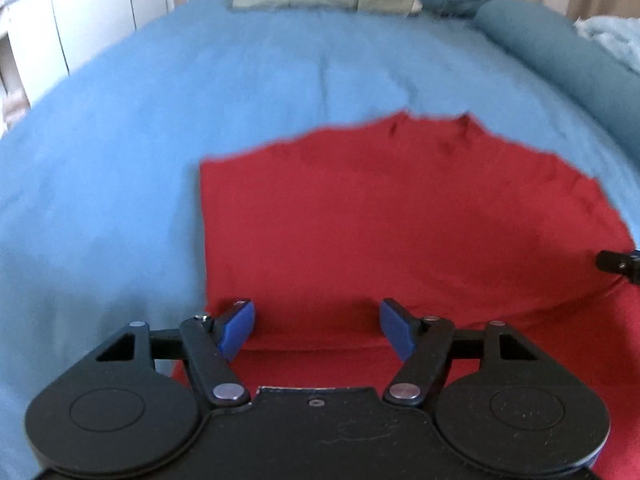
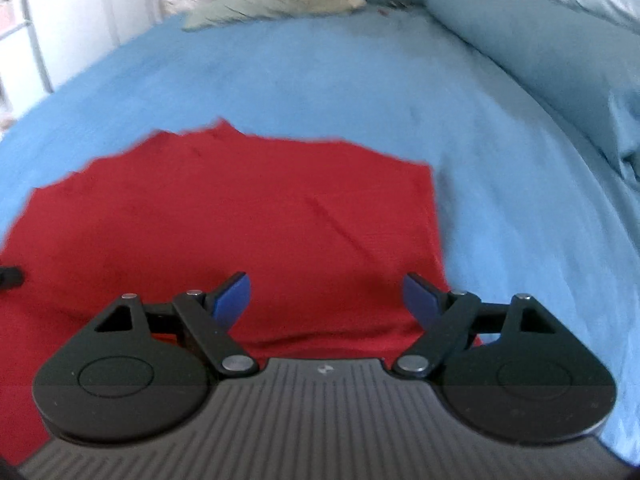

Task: Fold small clothes
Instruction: 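Move both grippers to the ribbed hem of the narrowed sweater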

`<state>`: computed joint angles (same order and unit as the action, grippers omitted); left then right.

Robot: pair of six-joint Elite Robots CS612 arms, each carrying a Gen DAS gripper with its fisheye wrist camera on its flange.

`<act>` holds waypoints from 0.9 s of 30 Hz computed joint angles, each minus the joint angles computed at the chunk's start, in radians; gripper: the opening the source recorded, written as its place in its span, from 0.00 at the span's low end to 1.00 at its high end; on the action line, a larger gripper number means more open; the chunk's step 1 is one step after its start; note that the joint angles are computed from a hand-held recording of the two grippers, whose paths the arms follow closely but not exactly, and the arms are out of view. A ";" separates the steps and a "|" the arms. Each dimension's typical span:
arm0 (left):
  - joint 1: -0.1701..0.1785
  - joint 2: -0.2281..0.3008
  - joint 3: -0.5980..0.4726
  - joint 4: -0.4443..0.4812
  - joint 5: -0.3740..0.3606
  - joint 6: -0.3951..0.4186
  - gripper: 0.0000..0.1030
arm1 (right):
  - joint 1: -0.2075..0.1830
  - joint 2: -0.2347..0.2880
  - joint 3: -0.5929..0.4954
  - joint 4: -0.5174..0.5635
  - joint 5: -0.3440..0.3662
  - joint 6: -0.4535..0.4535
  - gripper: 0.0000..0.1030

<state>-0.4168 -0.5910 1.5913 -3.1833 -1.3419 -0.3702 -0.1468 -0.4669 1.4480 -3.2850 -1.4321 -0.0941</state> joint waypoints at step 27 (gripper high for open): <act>-0.133 -0.297 0.460 -0.288 0.202 -0.068 0.98 | -0.192 -0.327 0.529 -0.295 0.422 -0.151 1.00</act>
